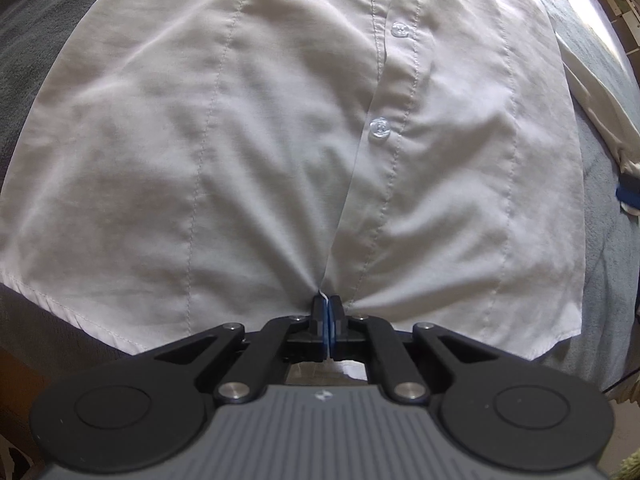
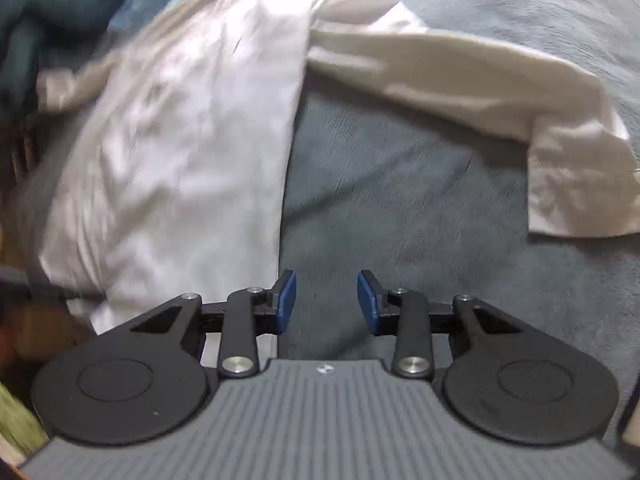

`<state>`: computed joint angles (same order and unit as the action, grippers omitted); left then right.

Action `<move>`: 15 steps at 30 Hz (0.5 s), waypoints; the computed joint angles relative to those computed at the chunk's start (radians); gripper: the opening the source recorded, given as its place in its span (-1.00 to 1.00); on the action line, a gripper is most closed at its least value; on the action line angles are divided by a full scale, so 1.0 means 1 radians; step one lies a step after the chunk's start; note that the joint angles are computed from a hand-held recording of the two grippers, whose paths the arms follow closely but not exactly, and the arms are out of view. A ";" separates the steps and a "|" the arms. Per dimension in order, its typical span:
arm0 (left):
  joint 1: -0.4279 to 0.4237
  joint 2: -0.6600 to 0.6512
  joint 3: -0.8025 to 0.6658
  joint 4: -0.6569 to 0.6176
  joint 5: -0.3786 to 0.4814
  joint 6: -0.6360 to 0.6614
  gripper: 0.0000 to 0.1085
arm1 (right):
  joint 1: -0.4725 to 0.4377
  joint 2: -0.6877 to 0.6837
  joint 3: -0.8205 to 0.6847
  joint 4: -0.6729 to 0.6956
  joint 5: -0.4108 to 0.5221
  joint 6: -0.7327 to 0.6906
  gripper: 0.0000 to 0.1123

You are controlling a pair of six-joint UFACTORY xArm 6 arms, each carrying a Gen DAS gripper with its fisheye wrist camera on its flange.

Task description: Fold clothes

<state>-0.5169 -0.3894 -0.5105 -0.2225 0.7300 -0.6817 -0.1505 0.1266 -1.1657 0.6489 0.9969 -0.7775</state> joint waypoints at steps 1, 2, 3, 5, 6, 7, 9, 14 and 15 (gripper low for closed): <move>0.002 0.004 -0.003 -0.002 0.003 -0.010 -0.93 | -0.016 0.077 -0.076 0.094 0.006 0.077 -0.16; 0.005 0.007 -0.006 -0.004 0.005 -0.020 -0.93 | -0.029 0.152 -0.146 0.179 0.021 0.158 -0.09; 0.005 0.009 -0.008 -0.003 0.007 -0.028 -0.92 | -0.041 0.231 -0.217 0.268 0.041 0.253 -0.06; 0.006 0.014 -0.012 0.001 0.010 -0.043 -0.92 | -0.048 0.352 -0.314 0.392 0.055 0.430 0.04; 0.006 0.016 -0.014 0.003 0.012 -0.051 -0.92 | -0.044 0.404 -0.352 0.423 0.050 0.516 0.05; 0.005 0.018 -0.017 0.008 0.012 -0.057 -0.92 | -0.038 0.438 -0.378 0.430 0.039 0.575 0.05; 0.003 0.017 -0.015 0.014 0.009 -0.067 -0.92 | -0.026 0.471 -0.401 0.473 0.007 0.619 0.04; 0.011 0.004 -0.002 -0.001 -0.003 -0.060 -0.93 | 0.031 0.509 -0.507 0.311 -0.160 0.534 -0.81; 0.018 0.005 -0.003 -0.015 -0.001 -0.045 -0.93 | 0.037 0.527 -0.539 0.271 -0.190 0.540 -0.88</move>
<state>-0.4988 -0.3844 -0.5134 -0.2373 0.7287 -0.7264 -0.1130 0.6539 -1.7046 0.9200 0.8070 -0.2375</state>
